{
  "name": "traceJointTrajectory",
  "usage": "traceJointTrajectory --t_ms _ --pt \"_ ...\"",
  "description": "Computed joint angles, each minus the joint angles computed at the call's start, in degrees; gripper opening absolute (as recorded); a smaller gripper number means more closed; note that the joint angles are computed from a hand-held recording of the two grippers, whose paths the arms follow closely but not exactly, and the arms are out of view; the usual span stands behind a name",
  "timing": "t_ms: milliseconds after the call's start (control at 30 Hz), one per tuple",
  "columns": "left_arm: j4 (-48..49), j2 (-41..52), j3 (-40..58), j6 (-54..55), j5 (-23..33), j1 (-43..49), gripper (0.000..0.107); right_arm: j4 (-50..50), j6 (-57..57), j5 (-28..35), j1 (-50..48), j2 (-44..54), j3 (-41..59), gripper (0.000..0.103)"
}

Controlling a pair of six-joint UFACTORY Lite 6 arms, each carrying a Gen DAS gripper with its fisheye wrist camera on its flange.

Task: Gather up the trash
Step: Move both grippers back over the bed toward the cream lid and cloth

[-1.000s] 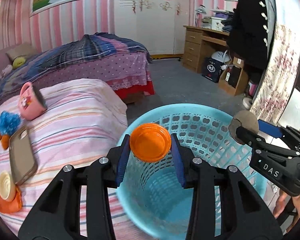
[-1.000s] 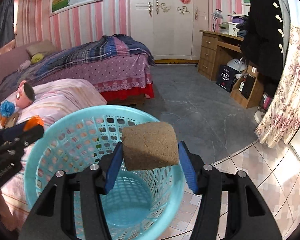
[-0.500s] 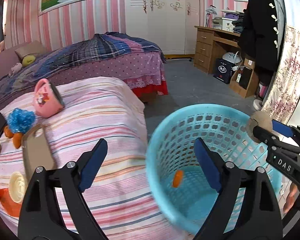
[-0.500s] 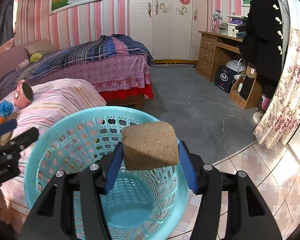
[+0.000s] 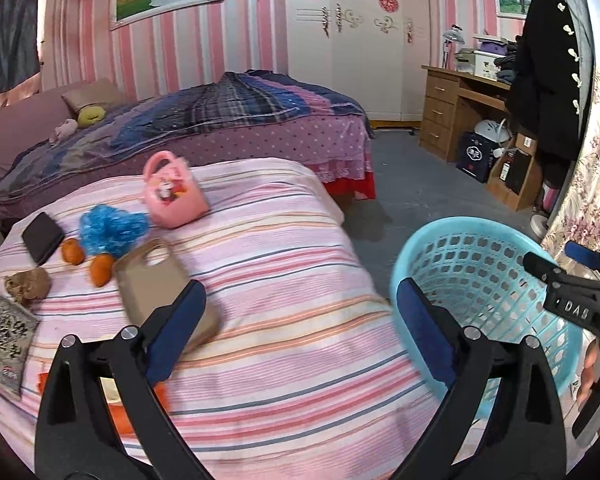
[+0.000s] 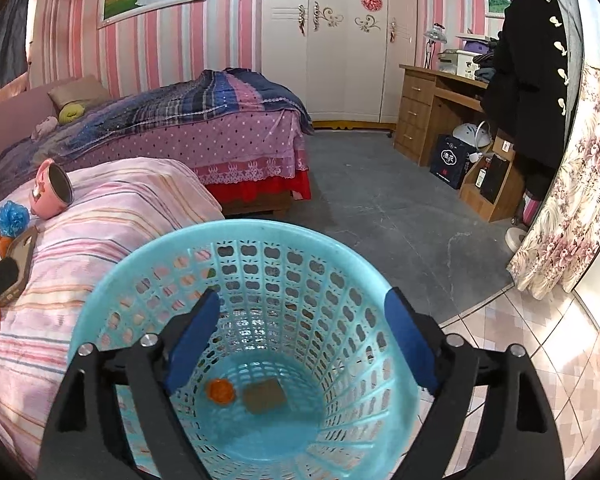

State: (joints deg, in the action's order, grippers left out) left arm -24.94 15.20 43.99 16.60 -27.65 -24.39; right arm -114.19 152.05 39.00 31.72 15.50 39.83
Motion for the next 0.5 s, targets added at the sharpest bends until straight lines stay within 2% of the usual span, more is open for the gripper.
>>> traceJointTrajectory --t_ms 233,400,500 --pt "11.32 -10.52 -10.13 -4.84 0.42 11.81 0.097 7.08 -4.26 0.71 5.53 2.68 6.38 0.089" --pt "26.05 -15.99 -14.0 -12.4 2.3 25.02 0.097 13.78 -10.0 2.77 10.76 7.03 13.74 0.089" --pt "38.62 -16.0 -14.22 -21.38 2.24 34.3 0.097 16.05 -10.7 3.58 14.08 10.01 18.43 0.089"
